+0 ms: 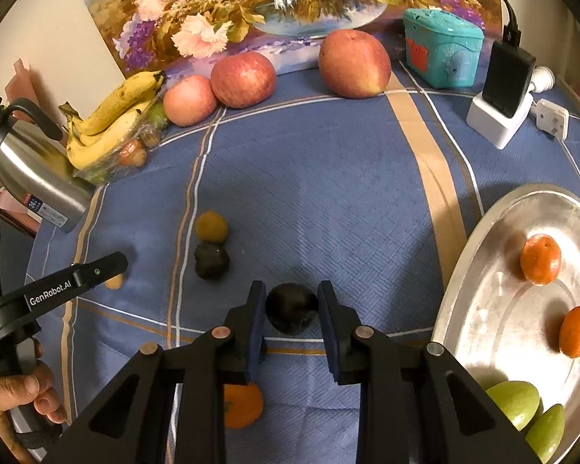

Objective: Organize fruits
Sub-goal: 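Carry both held plums over the steel bowl with both tools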

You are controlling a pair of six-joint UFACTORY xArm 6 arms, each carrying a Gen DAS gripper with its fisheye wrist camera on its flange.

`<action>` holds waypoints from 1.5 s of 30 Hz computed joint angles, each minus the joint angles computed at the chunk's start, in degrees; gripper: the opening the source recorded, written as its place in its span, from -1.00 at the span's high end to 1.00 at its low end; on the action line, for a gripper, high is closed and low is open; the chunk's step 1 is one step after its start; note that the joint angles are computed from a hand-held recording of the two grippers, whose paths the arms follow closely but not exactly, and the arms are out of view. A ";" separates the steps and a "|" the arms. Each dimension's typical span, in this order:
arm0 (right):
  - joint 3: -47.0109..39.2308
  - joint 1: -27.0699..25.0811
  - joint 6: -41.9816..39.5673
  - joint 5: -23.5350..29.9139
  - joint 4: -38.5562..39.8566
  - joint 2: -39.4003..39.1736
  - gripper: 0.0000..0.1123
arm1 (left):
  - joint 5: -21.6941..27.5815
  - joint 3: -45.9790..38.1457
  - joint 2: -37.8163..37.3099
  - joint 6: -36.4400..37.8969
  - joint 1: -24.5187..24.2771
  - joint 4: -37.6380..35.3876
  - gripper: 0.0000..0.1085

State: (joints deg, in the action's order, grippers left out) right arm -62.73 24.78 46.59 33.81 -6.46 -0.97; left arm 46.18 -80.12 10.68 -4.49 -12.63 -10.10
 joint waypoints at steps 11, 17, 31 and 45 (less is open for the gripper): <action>0.76 -0.09 3.05 -1.10 -3.79 -4.17 0.50 | -1.76 0.02 -3.43 0.55 0.00 -1.06 0.49; 0.92 -0.16 2.97 -0.34 -3.30 -5.21 0.50 | -2.26 0.26 -4.86 0.09 -0.21 -0.55 0.49; 6.62 -3.97 3.39 2.14 -1.08 -9.85 0.50 | -2.20 0.03 -4.77 -1.38 -4.09 1.28 0.49; 15.95 -10.67 7.10 5.39 -2.36 -20.59 0.50 | -1.54 -1.13 -4.13 0.78 -11.18 -1.14 0.49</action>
State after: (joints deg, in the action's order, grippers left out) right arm -46.78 14.11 53.68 39.20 -8.83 -21.56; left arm 44.64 -81.25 6.55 -3.71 -23.81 -11.24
